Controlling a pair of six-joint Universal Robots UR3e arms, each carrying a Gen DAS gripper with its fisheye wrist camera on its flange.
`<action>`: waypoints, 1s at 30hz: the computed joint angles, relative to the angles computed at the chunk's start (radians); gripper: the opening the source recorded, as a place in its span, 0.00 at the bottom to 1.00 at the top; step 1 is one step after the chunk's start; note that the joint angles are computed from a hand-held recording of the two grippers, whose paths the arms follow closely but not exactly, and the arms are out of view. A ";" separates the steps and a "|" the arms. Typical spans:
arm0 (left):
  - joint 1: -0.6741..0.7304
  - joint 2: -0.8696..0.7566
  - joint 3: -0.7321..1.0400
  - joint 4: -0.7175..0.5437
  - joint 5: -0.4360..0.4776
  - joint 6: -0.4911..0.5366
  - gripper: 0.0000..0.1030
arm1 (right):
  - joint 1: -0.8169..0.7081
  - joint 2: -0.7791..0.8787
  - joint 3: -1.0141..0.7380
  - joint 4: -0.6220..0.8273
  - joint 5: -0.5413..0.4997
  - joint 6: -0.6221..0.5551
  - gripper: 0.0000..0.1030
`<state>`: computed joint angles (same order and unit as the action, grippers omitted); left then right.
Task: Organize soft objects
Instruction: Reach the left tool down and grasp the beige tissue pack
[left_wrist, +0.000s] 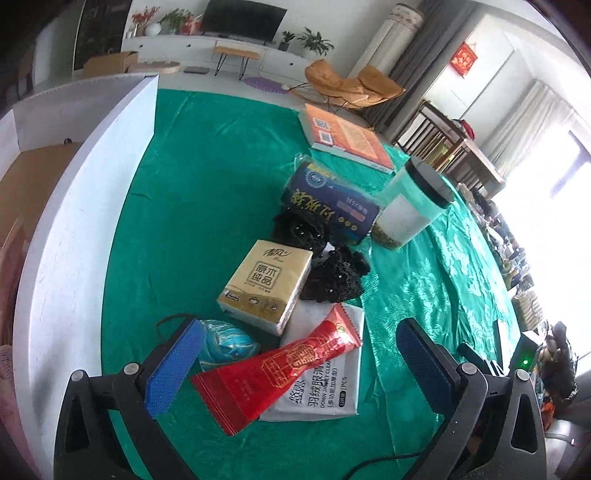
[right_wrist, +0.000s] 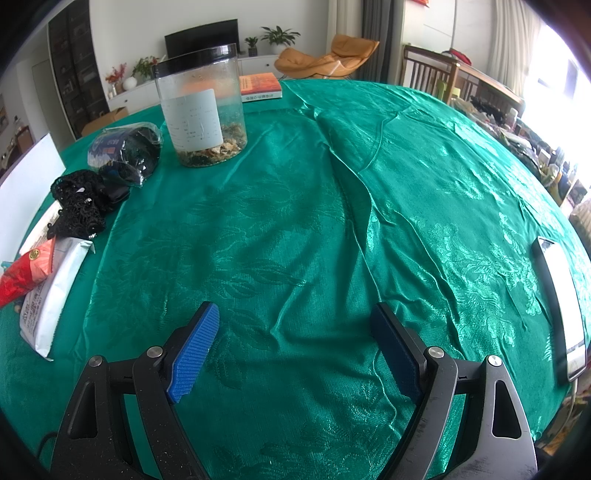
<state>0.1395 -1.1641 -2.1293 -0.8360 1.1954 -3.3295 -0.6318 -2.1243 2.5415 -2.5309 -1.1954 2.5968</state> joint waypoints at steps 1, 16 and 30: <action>-0.013 -0.032 0.025 -0.011 0.023 0.001 0.99 | 0.000 0.000 0.000 0.000 0.000 0.000 0.83; -0.103 -0.473 0.348 -0.110 0.107 0.100 0.48 | -0.001 -0.002 0.000 0.002 0.000 -0.001 0.83; 0.123 0.017 0.147 -0.175 -0.072 0.227 0.48 | -0.003 -0.020 0.005 0.012 0.002 -0.005 0.83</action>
<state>0.2627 -1.1476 -1.9819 -1.0112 1.1236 -3.1024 -0.6349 -2.1441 2.5467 -2.5193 -1.1930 2.5921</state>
